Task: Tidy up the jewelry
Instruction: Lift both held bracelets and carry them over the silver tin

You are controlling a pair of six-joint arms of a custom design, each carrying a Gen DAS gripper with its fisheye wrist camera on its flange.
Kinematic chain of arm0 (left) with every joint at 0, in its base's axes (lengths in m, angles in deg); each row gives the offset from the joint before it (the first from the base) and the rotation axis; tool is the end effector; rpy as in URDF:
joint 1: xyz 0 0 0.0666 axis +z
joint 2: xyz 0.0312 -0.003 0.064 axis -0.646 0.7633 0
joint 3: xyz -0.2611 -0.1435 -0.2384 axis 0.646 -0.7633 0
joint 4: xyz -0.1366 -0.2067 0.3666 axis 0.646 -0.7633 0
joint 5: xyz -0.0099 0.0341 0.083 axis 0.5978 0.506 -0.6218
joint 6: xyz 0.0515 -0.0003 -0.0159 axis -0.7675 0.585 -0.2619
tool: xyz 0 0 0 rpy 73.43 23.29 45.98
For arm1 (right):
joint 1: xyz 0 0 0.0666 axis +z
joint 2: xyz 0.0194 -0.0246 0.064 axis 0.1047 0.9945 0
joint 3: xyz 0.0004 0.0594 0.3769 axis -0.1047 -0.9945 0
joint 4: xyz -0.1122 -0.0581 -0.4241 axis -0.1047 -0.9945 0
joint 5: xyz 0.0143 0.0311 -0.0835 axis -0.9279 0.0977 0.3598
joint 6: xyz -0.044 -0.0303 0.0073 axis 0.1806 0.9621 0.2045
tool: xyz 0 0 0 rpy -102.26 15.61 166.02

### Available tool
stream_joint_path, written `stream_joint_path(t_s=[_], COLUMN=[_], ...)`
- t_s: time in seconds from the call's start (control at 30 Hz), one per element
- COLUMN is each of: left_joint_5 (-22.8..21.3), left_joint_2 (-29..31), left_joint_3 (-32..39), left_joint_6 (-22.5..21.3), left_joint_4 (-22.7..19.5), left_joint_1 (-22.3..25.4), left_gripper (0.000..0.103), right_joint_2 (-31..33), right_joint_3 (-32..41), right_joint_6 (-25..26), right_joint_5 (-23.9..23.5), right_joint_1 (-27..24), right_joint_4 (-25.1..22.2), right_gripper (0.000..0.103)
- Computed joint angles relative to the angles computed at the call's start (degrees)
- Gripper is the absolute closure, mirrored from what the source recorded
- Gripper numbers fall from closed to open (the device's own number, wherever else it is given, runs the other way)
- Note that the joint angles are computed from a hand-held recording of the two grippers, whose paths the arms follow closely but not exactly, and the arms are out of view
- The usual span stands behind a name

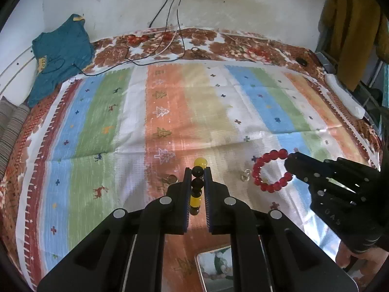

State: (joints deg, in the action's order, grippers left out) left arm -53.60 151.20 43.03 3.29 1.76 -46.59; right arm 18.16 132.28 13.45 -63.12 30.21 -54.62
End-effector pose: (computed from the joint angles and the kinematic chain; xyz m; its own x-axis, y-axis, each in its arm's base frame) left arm 0.6422 -0.0822 0.5033 -0.7336 0.2923 -0.6136 0.4430 0.8903 -0.1054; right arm 0.5795 0.2504 0.4824 -0.7579 0.0929 -0.6458 0.0558 0.9954 0.0777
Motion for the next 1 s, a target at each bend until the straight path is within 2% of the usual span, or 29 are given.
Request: stream_joint_path(t_s=[0.57, 1.0], left_joint_5=[1.68, 3.07], left_joint_2=[-6.57, -10.01], left_joint_3=[-6.87, -10.39], left_joint_6=[-1.53, -2.68], left_joint_4=[2.14, 2.24], left_joint_1=[0.41, 0.54], left_gripper=[0.094, 0.094], right_joint_2=[-3.62, -6.26], right_joint_3=[-3.15, -5.48], right_joint_6=[-0.57, -1.26], right_joint_5=[1.97, 3.2], right_joint_1=[2.0, 3.69], right_joint_4=[0.54, 0.93], right_gripper=[0.089, 0.089])
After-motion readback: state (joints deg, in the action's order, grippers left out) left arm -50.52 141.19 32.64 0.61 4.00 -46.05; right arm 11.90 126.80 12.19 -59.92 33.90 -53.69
